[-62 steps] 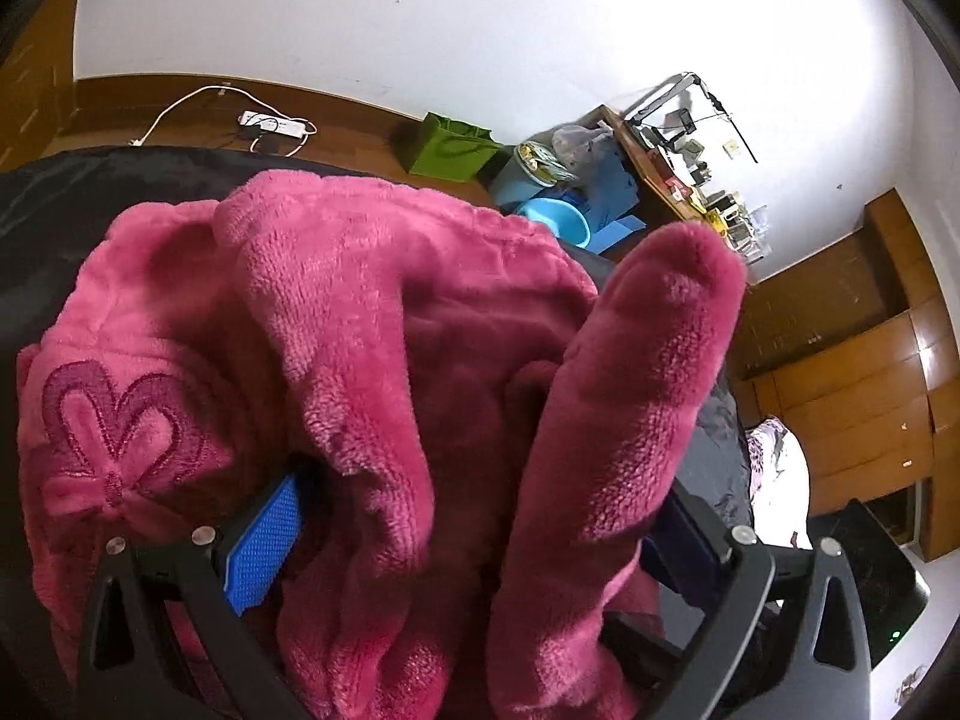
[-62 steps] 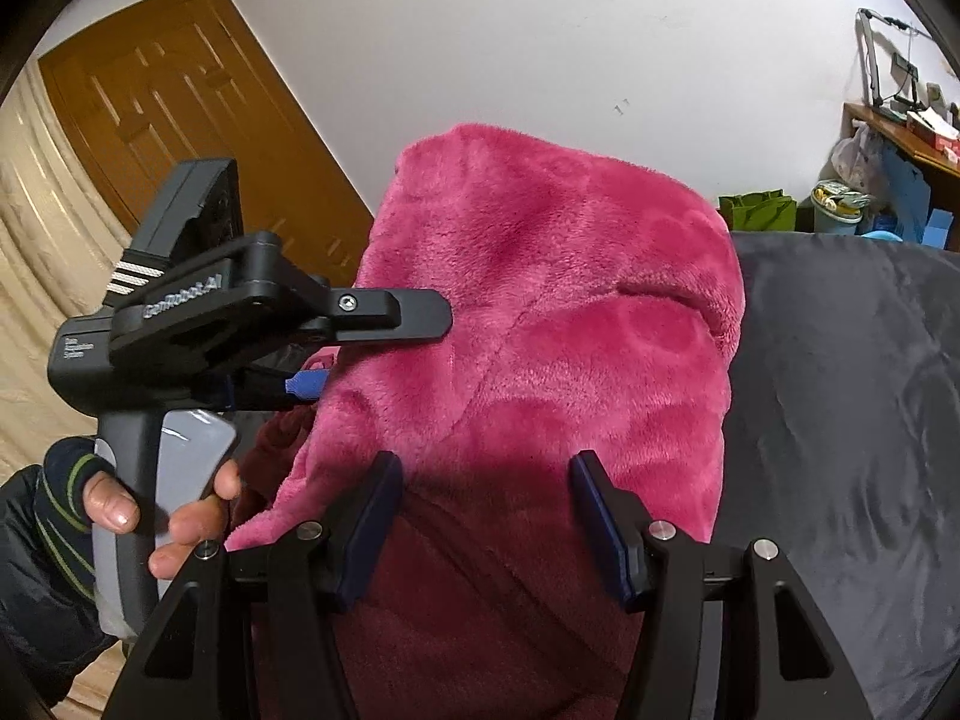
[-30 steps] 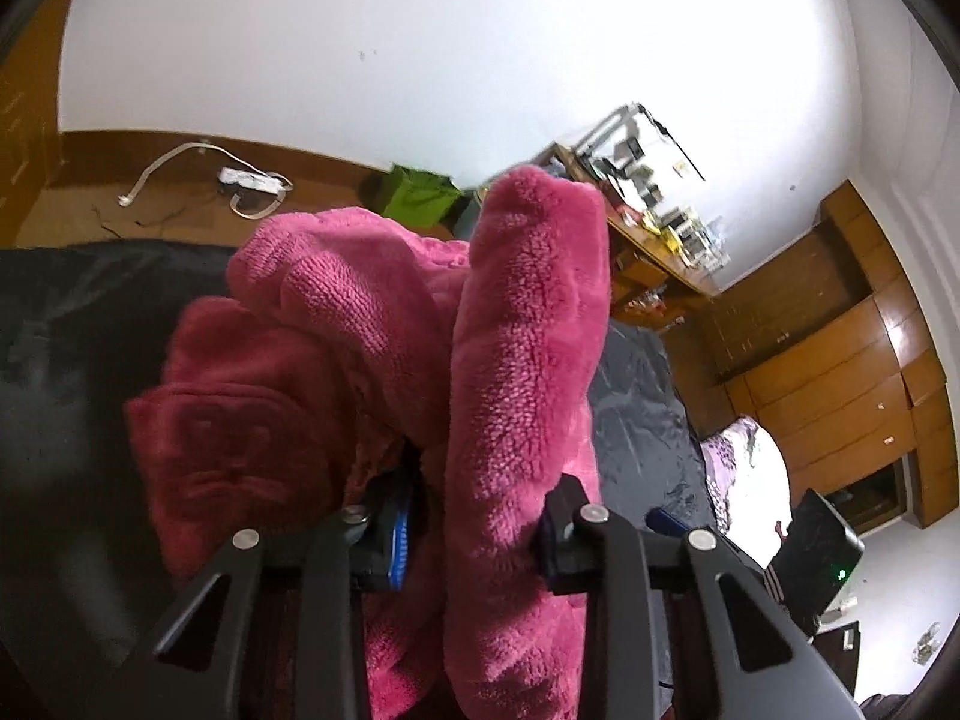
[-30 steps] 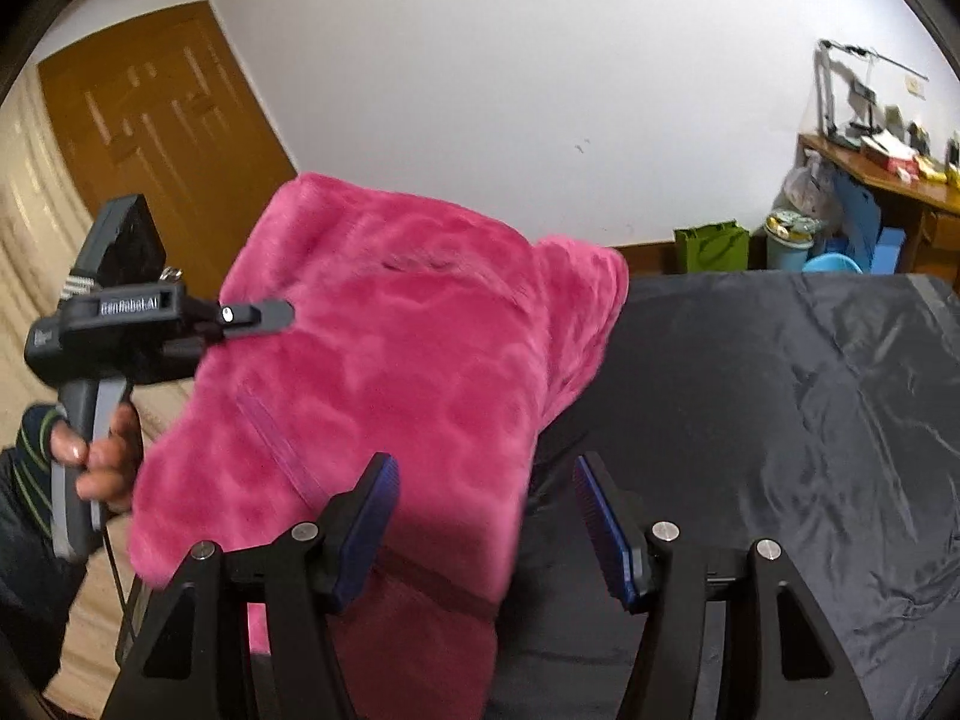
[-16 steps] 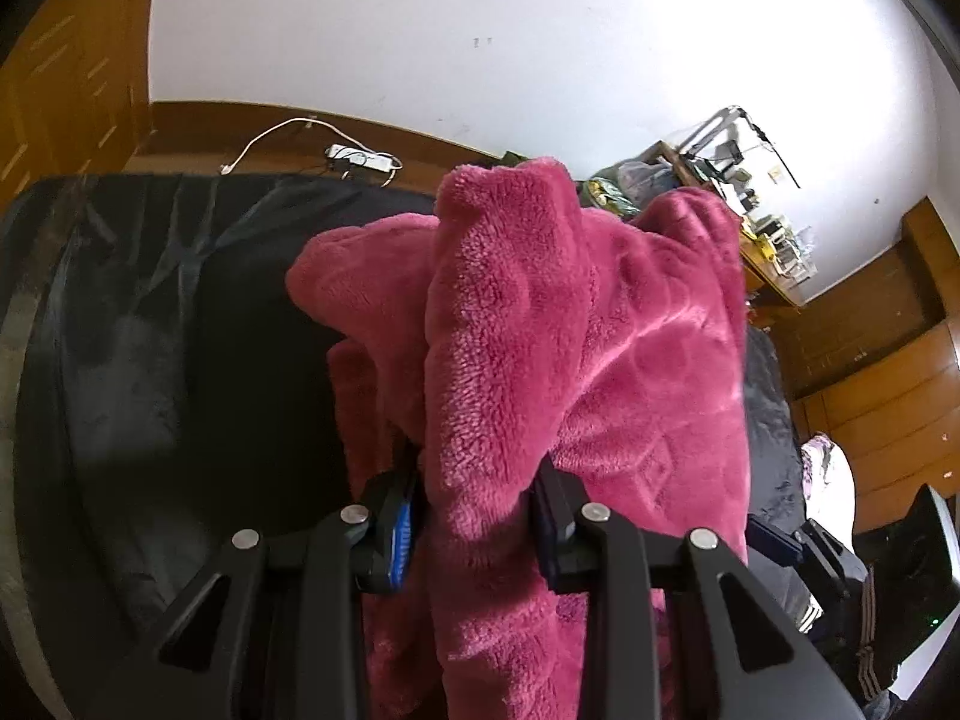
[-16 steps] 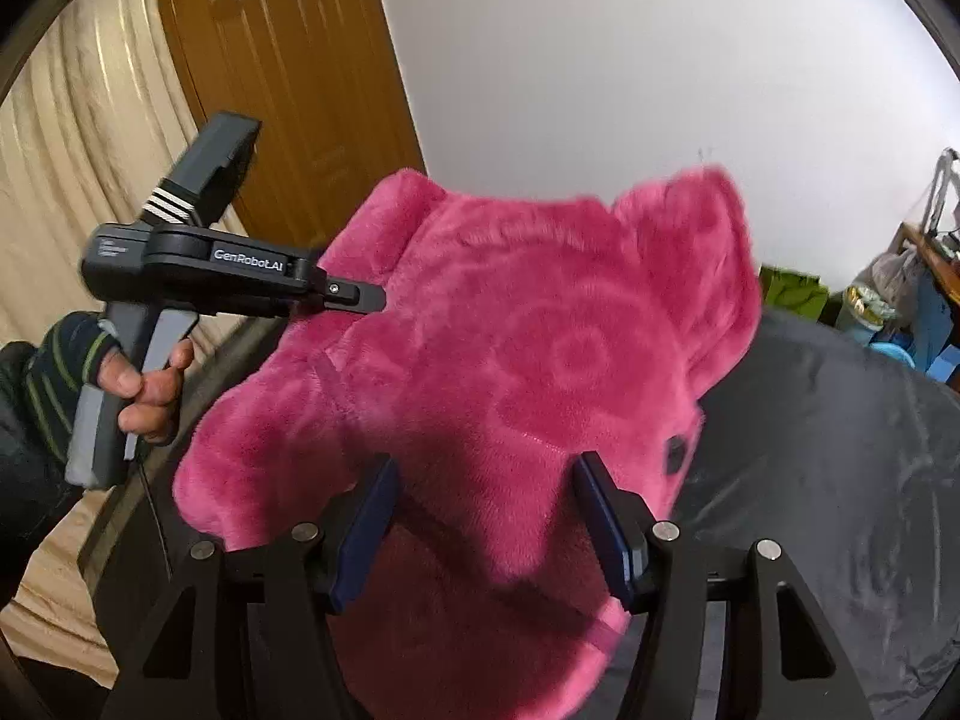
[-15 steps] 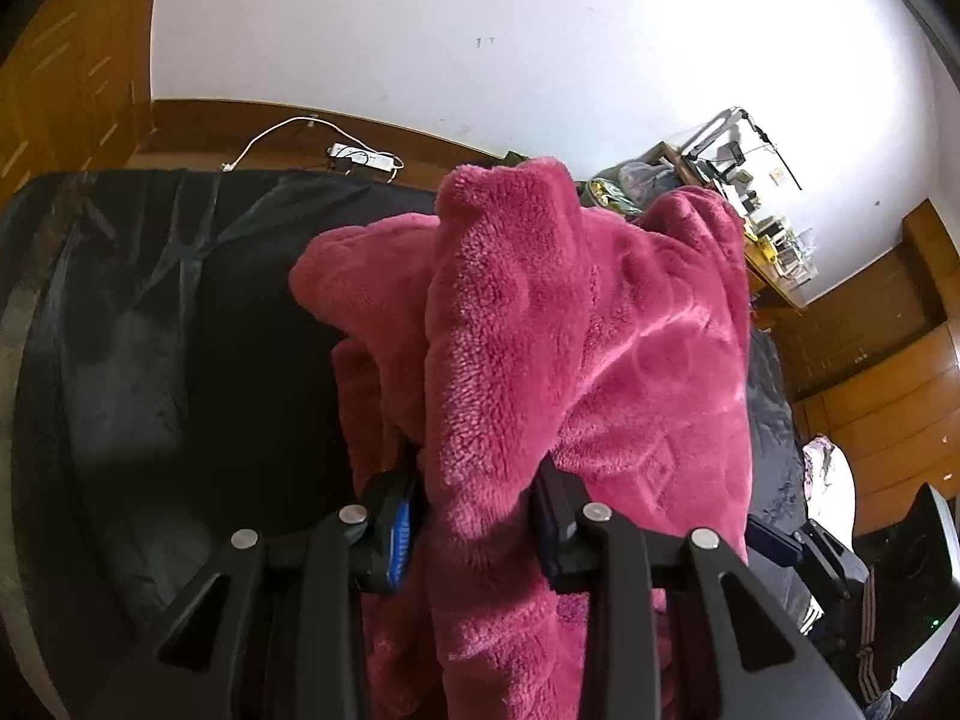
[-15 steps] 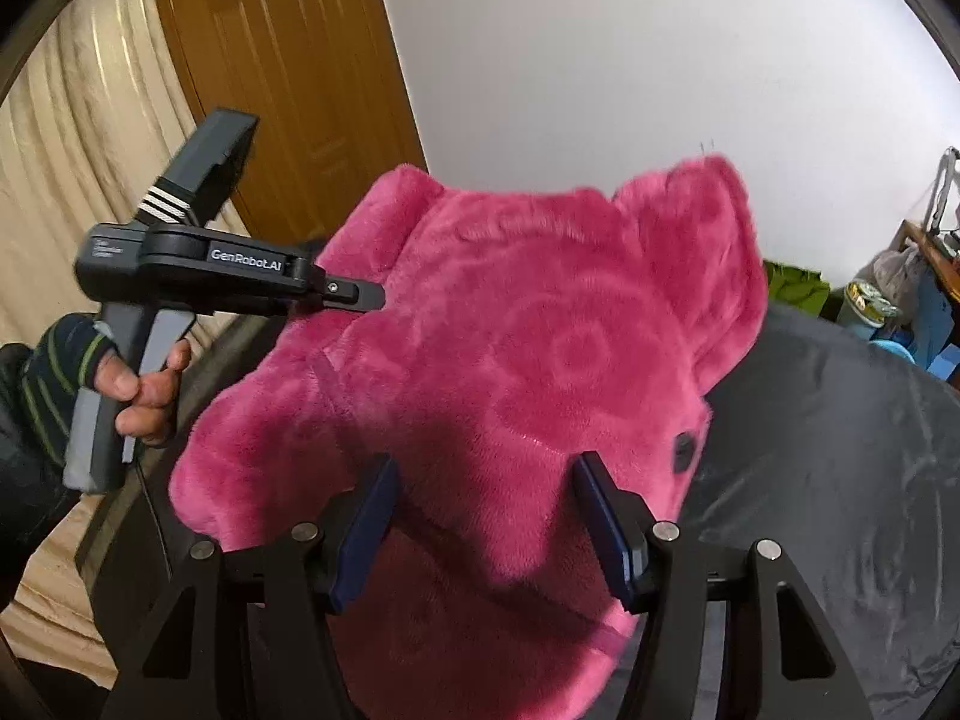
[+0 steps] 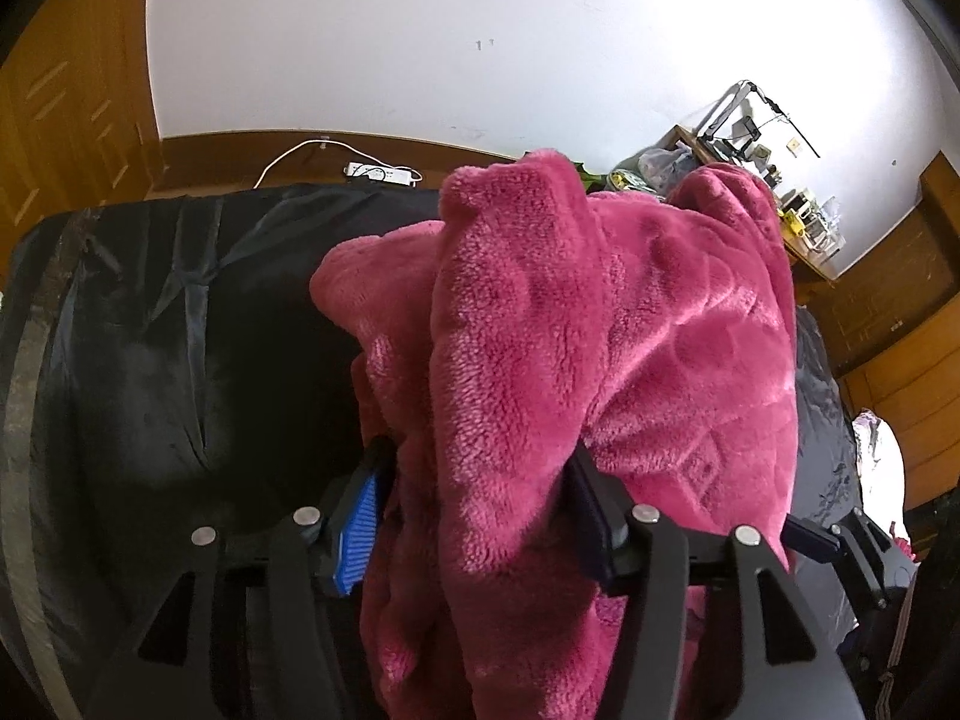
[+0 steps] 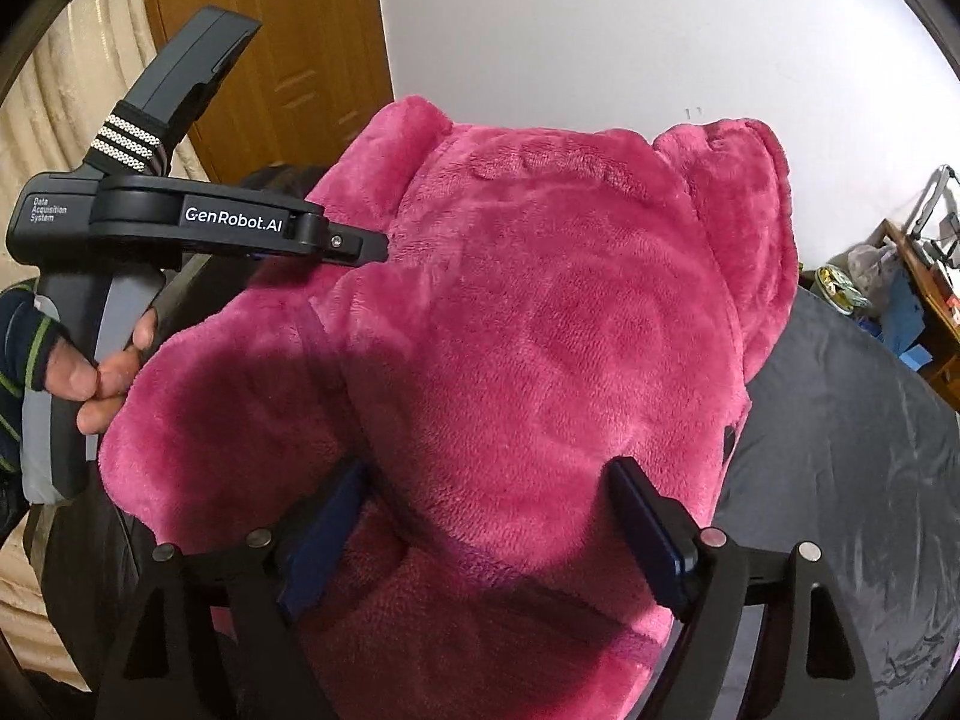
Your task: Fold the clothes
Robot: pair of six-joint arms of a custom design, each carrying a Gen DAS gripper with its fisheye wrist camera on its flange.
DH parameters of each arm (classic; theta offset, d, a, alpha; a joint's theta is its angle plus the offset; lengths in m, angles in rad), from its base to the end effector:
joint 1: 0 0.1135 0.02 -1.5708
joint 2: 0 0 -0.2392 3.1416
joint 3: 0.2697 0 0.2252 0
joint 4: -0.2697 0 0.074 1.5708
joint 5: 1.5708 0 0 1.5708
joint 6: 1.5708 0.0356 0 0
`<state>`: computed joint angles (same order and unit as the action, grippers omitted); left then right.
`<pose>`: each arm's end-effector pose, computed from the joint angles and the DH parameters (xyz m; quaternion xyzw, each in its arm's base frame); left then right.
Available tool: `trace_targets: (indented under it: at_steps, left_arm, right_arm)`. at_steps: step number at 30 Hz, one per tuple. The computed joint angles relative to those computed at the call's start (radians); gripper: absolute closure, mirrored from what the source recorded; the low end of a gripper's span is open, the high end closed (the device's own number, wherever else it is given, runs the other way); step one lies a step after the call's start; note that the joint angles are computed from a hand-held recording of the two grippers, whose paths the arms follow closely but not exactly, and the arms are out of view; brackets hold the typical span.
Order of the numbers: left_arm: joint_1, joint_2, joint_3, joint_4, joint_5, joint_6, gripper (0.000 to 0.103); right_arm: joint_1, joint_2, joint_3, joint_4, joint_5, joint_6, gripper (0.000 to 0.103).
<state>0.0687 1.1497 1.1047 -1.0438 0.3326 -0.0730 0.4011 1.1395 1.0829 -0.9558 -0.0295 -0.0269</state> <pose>0.1920 0.0016 0.2866 -0.0284 0.9581 -0.1613 0.2350 0.1820 0.0783 0.2855 -0.2081 0.9384 0.0652 0.2681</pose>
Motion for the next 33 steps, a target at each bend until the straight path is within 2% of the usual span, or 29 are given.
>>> trace_targets:
  at_steps: [4, 9, 12, 20, 28, 33]
  left_arm:
    - [-0.02, -0.019, -0.006, 0.003, -0.046, -0.003, 0.04]
    - [-0.057, -0.036, -0.024, 0.024, -0.141, -0.045, 0.016]
    - [-0.057, -0.038, -0.026, 0.024, -0.158, -0.063, 0.013]
    - [-0.111, -0.042, 0.006, 0.002, -0.265, -0.045, 0.011]
    - [-0.266, -0.045, 0.073, -0.038, -0.463, -0.061, 0.01]
    - [-0.273, -0.059, 0.099, -0.067, -0.475, -0.061, 0.01]
  right_arm:
    - [0.048, -0.009, -0.005, -0.006, 0.028, 0.041, 0.018]
    - [0.038, 0.022, 0.011, 0.01, 0.021, 0.033, 0.018]
    - [0.061, 0.034, 0.009, 0.025, 0.031, 0.051, 0.018]
    - [0.092, -0.002, -0.04, 0.041, 0.037, 0.077, 0.017]
    - [-0.033, 0.026, 0.023, 0.047, -0.058, 0.046, 0.017]
    - [-0.077, 0.072, 0.084, 0.069, -0.05, 0.024, 0.017]
